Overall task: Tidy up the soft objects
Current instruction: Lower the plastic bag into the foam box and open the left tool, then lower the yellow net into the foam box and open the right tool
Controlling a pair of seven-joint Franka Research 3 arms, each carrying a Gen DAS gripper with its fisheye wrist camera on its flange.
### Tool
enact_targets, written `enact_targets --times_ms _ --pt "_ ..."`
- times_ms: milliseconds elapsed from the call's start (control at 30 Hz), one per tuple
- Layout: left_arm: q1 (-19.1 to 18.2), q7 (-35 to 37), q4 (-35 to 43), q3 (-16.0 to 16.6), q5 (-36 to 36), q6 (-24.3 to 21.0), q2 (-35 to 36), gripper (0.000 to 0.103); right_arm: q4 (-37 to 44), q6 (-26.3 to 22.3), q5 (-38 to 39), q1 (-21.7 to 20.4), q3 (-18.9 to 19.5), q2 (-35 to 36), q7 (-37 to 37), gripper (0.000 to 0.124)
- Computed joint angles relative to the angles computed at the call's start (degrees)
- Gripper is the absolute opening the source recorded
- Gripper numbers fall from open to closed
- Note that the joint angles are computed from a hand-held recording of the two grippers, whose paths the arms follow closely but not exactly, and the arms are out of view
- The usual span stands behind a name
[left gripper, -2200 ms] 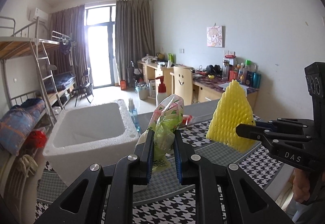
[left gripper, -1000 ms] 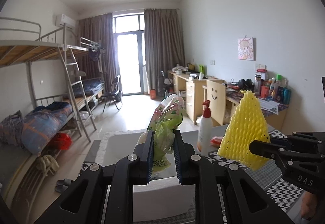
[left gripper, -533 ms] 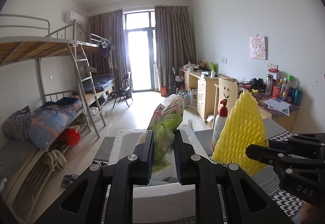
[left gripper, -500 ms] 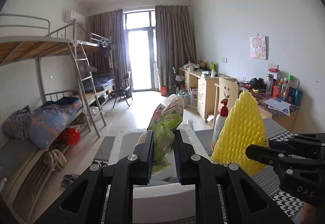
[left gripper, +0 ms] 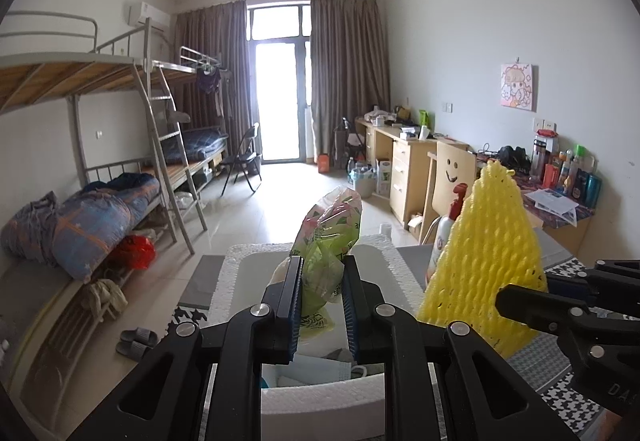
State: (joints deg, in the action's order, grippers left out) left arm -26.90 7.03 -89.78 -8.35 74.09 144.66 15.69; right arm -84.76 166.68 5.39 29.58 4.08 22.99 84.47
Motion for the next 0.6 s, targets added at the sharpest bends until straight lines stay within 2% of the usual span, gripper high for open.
enact_targets --times_ms 200,267,333,367,400,467,600 --pt "0.27 2.52 1.29 0.20 -2.72 0.00 1.23 0.023 2.10 -1.36 -1.37 0.91 -1.27 1.33 1.85 0.018" --pt "0.27 2.67 1.18 0.36 -3.22 0.41 1.21 0.039 2.10 -1.41 -1.98 1.23 -1.68 1.38 2.58 0.018" --pt "0.05 1.64 0.73 0.74 -2.32 0.45 0.83 0.077 2.49 -1.71 -2.52 1.34 -1.95 1.63 3.13 0.018" --pt "-0.31 -0.11 0.18 1.06 -0.66 0.16 0.36 0.084 2.73 -1.78 -2.90 1.55 -2.23 1.78 3.66 0.018" --pt "-0.60 -1.79 -0.17 1.24 1.08 -0.36 0.05 0.096 2.74 -1.81 -3.24 1.73 -2.43 1.78 4.13 0.018" --pt "-0.69 -4.26 -1.06 1.09 3.74 -1.08 -0.75 0.101 3.10 -1.99 -3.71 1.70 -2.42 1.97 4.31 0.018" --pt "0.03 -5.84 -1.77 0.26 5.12 -2.04 -1.38 0.102 3.20 -1.69 -4.65 2.02 -2.63 2.03 4.94 0.018"
